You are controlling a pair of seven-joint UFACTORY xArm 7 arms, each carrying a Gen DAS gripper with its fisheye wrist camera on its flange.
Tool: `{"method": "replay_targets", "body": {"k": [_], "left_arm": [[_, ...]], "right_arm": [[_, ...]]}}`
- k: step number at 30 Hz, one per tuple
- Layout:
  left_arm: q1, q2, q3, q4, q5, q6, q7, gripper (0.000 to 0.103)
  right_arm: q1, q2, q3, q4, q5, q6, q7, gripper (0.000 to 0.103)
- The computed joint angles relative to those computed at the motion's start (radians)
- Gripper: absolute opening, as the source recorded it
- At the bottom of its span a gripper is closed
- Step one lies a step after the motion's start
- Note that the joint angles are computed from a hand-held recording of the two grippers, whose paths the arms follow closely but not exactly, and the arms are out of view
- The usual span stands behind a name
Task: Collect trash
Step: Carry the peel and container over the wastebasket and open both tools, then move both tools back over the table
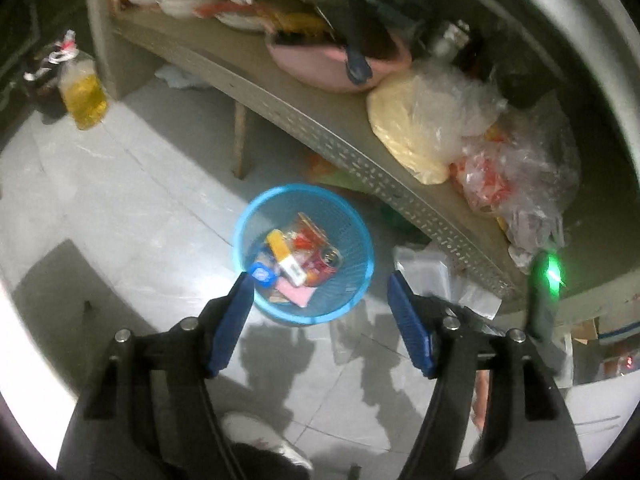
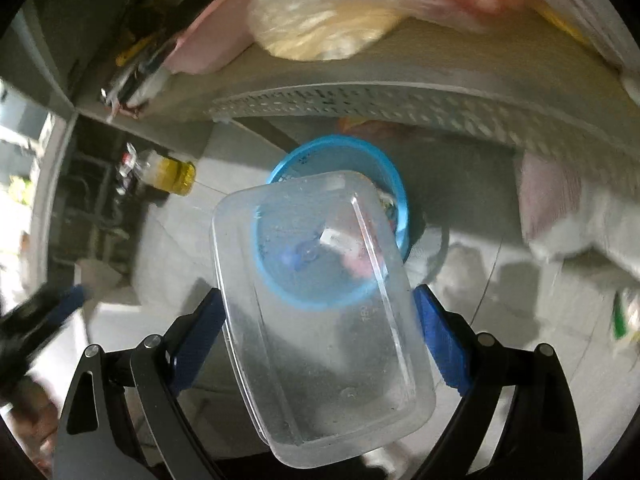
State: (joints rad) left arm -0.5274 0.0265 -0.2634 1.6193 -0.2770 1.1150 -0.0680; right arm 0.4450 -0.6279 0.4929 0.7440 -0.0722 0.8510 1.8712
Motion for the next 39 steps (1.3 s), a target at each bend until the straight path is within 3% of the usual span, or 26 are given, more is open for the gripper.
{"method": "replay_targets", "body": {"k": [5, 7, 9, 13, 18, 23, 30, 36, 39], "left_arm": [[0.054, -0.200, 0.050, -0.090, -0.008, 0.059, 0.018, 0.074], [0.077, -0.275, 0.067, -0.129, -0.016, 0.073, 0.018, 0.078], [0.103, -0.378, 0.088, -0.188, -0.015, 0.090, 0.019, 0.080], [0.146, -0.545, 0.123, -0.293, -0.013, 0.117, 0.013, 0.084], [0.186, -0.718, 0.156, -0.411, 0.001, 0.173, 0.021, 0.085], [0.229, -0.849, 0.180, -0.499, 0.025, 0.235, 0.029, 0.085], [0.261, -0.928, 0.206, -0.540, 0.031, 0.247, 0.058, 0.085], [0.314, -1.044, 0.241, -0.567, 0.054, 0.269, 0.061, 0.085], [0.358, -1.137, 0.255, -0.590, 0.093, 0.279, 0.057, 0.085]], "right_arm": [[-0.075, 0.311, -0.031, 0.196, -0.171, 0.036, -0.184, 0.091], [-0.078, 0.459, -0.043, 0.304, -0.258, 0.103, -0.249, 0.092], [-0.063, 0.603, -0.057, 0.417, -0.326, 0.198, -0.318, 0.092], [-0.011, 0.719, -0.105, 0.499, -0.397, 0.254, -0.361, 0.092], [0.056, 0.725, -0.162, 0.501, -0.420, 0.285, -0.350, 0.092], [0.132, 0.620, -0.184, 0.430, -0.414, 0.301, -0.268, 0.092], [0.217, 0.467, -0.064, 0.472, -0.411, 0.448, -0.142, 0.092], [0.288, 0.513, 0.044, 0.692, -0.515, 0.533, -0.158, 0.092], [0.351, 0.582, 0.063, 0.814, -0.569, 0.500, -0.184, 0.092]]}}
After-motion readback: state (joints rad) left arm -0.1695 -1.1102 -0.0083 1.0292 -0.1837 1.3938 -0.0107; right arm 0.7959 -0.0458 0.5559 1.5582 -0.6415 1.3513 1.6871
